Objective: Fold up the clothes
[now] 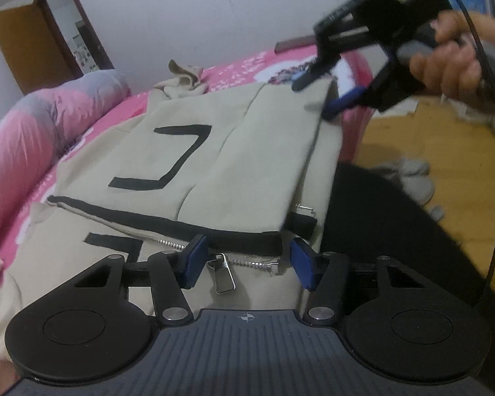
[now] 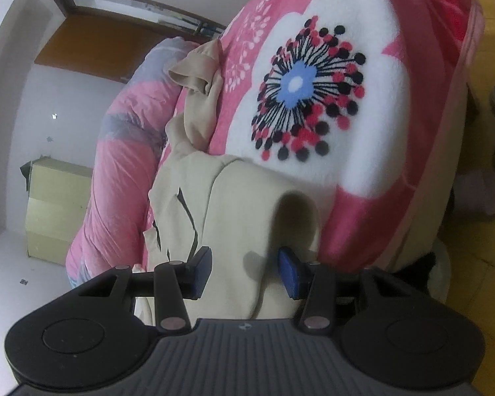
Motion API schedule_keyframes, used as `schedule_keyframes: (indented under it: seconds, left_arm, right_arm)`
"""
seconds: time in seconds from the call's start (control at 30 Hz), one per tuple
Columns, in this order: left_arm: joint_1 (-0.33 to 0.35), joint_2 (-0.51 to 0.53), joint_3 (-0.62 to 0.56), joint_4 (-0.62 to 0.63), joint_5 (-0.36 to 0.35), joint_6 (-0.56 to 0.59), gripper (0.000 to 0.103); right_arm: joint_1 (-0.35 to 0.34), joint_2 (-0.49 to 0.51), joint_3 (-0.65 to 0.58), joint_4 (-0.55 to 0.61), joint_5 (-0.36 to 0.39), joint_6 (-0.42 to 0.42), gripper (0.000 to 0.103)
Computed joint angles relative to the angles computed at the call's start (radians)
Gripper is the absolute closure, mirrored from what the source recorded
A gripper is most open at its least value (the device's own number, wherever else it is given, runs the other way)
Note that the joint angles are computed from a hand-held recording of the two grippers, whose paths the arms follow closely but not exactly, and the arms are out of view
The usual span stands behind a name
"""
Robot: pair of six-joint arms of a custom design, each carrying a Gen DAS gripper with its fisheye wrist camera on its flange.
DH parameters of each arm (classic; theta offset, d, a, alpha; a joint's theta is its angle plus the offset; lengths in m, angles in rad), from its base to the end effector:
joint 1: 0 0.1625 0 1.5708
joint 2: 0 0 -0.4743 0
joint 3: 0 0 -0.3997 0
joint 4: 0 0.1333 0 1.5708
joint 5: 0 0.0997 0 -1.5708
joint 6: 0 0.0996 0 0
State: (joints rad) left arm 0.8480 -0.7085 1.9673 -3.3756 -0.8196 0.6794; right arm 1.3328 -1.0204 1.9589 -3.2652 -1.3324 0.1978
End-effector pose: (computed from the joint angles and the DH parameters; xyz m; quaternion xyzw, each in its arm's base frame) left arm -0.2498 -0.5875 0.0803 0.5023 0.7483 -0.2584 0.3477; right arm 0.0055 -0.6426 0.2423 0.1567 0.9105 -0.3685 0.1031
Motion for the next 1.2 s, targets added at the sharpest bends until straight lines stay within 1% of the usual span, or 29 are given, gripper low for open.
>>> schedule_keyframes:
  seconds: [0.07,0.13,0.17,0.23,0.27,0.3,0.33,0.37,0.4,0.43,0.47,0.53,0.6,0.67,0.73,0.8,0.93,1.0,1.03,1.07,1.1,1.13,1.17,1.2]
  left_arm:
    - [-0.004,0.012,-0.004,-0.014,0.016,0.026,0.049]
    - [-0.006,0.029,-0.006,-0.053,0.025,0.08,0.049]
    - [-0.009,0.039,-0.003,-0.087,0.028,0.112,0.052]
    - [-0.016,0.055,0.006,-0.164,0.027,0.163,0.065]
    - [-0.018,0.059,0.006,-0.178,0.026,0.167,0.068]
    - [-0.019,0.061,0.006,-0.184,0.026,0.162,0.076]
    - [-0.02,0.062,0.006,-0.191,0.024,0.157,0.082]
    - [-0.021,0.064,0.006,-0.203,0.023,0.156,0.085]
    - [-0.022,0.066,0.006,-0.216,0.021,0.155,0.092]
    - [-0.023,0.067,0.007,-0.228,0.017,0.153,0.095]
    - [-0.025,0.062,0.01,-0.238,0.009,0.152,0.096]
    - [-0.029,0.05,0.017,-0.248,-0.012,0.143,0.097]
    - [-0.03,0.019,0.026,-0.207,-0.058,0.116,0.097]
    - [-0.033,0.005,0.034,-0.185,-0.089,0.119,0.097]
    - [-0.032,0.007,0.034,-0.161,-0.101,0.121,0.097]
    - [-0.026,0.012,0.031,-0.127,-0.101,0.114,0.097]
    - [-0.012,-0.012,0.031,-0.045,-0.132,0.058,0.097]
    - [-0.001,-0.017,0.023,-0.001,-0.143,0.038,0.097]
    - [0.006,-0.02,0.017,0.026,-0.151,0.034,0.097]
    - [0.011,-0.026,0.016,0.04,-0.163,0.036,0.096]
    - [0.015,-0.035,0.016,0.059,-0.18,0.035,0.092]
    - [0.019,-0.048,0.018,0.073,-0.2,0.029,0.091]
    - [0.024,-0.062,0.023,0.079,-0.225,0.013,0.09]
    - [0.031,-0.082,0.026,0.102,-0.255,-0.02,0.084]
  right_arm:
    - [-0.006,0.007,-0.004,-0.014,0.006,0.006,0.056]
    - [-0.014,0.013,-0.009,-0.023,0.016,0.015,0.056]
    - [-0.016,0.018,-0.011,-0.03,0.022,0.022,0.056]
    - [-0.02,0.027,-0.017,-0.039,0.036,0.028,0.057]
    - [-0.02,0.029,-0.016,-0.047,0.043,0.023,0.063]
    - [-0.017,0.032,-0.018,-0.056,0.042,0.013,0.065]
    - [-0.013,0.036,-0.019,-0.071,0.036,0.003,0.07]
    - [-0.01,0.041,-0.02,-0.088,0.029,-0.003,0.085]
    - [-0.009,0.043,-0.024,-0.095,0.023,-0.003,0.091]
    - [-0.008,0.045,-0.027,-0.101,0.016,-0.003,0.095]
    - [-0.009,0.045,-0.027,-0.104,0.022,-0.003,0.101]
    - [-0.008,0.036,-0.014,-0.135,0.029,-0.013,0.101]
    - [-0.01,0.021,0.008,-0.182,0.047,-0.024,0.101]
    - [-0.012,0.01,0.021,-0.206,0.054,-0.042,0.101]
    - [-0.015,0.008,0.021,-0.198,0.039,-0.051,0.101]
    - [-0.021,0.009,0.017,-0.171,0.028,-0.034,0.101]
    - [-0.031,0.005,0.029,-0.167,0.025,-0.039,0.101]
    - [-0.04,0.006,0.023,-0.131,0.015,-0.025,0.101]
    - [-0.044,0.007,0.018,-0.108,0.007,-0.011,0.098]
    - [-0.054,0.0,0.019,-0.074,0.012,0.023,0.093]
    - [-0.064,-0.008,0.019,-0.039,0.019,0.057,0.089]
    - [-0.078,-0.018,0.03,-0.029,0.04,0.079,0.085]
    - [-0.092,-0.029,0.041,-0.021,0.062,0.101,0.082]
    - [-0.092,-0.041,0.054,-0.033,0.043,0.098,0.081]
